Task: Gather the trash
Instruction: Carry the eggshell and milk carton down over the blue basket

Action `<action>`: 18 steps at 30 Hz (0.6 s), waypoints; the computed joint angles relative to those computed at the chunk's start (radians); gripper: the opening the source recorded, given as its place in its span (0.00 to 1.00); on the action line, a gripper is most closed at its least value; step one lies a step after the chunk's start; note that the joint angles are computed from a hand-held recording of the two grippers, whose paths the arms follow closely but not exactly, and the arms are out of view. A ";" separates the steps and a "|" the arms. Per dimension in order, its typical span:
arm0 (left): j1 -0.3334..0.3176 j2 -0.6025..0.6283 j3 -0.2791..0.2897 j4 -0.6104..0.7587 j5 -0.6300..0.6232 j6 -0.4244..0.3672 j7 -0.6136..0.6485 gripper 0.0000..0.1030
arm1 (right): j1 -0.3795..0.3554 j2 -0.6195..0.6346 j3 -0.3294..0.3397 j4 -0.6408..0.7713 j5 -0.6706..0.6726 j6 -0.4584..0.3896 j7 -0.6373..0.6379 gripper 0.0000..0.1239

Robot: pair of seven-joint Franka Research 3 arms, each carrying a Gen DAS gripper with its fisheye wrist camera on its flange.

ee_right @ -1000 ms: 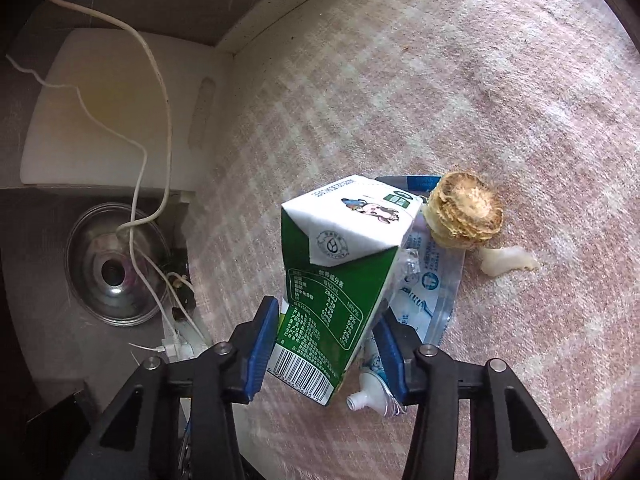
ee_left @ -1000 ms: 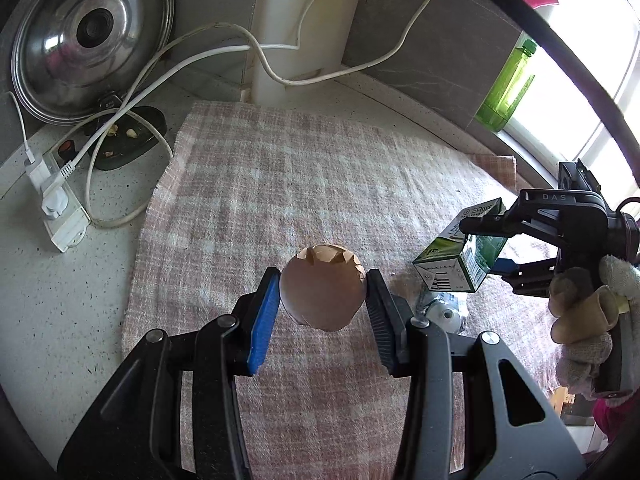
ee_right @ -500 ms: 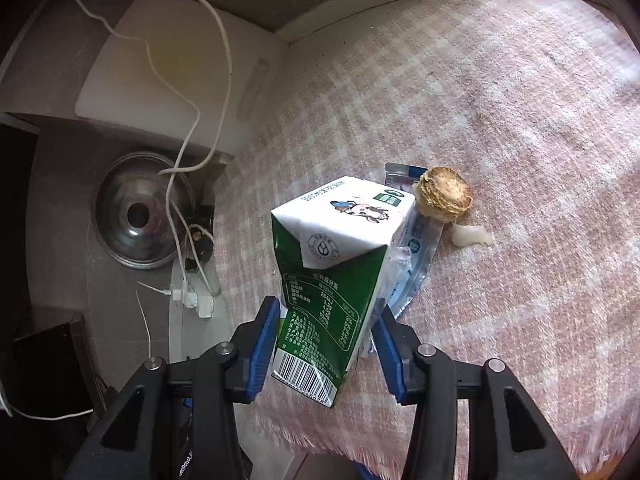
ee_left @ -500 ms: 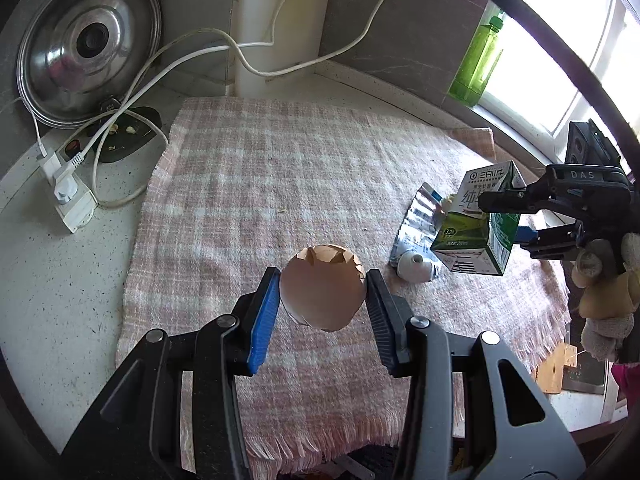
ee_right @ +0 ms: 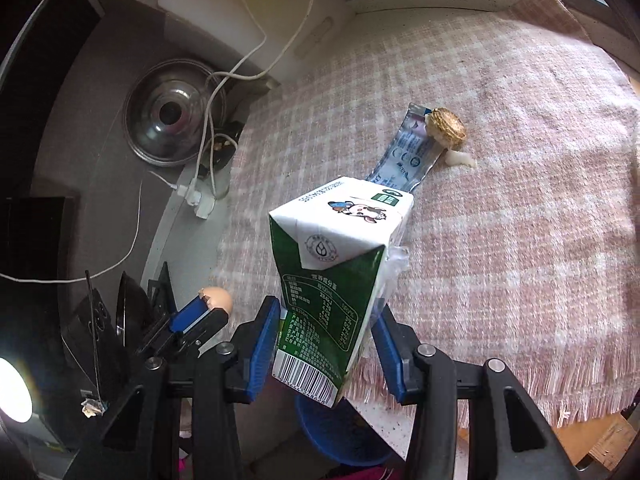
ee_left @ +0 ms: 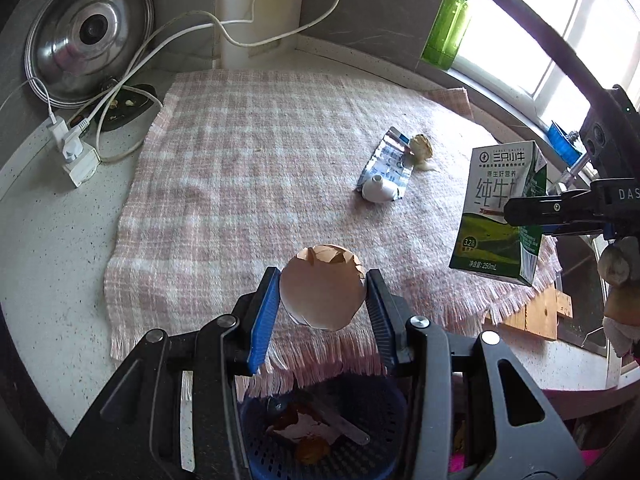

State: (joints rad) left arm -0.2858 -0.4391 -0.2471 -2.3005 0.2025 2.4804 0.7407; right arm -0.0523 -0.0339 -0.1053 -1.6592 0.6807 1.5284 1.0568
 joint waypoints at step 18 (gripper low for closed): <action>-0.108 -0.169 -0.032 -0.230 -0.097 -0.050 -0.169 0.42 | 0.026 -0.310 -0.019 -0.363 -0.154 -0.044 -0.275 0.39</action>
State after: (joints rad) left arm -0.3940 -0.6079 -0.2787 -2.5306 0.1057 2.4309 0.5722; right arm -0.0261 -0.3436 -0.1247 -2.0221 0.5264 1.4846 0.7815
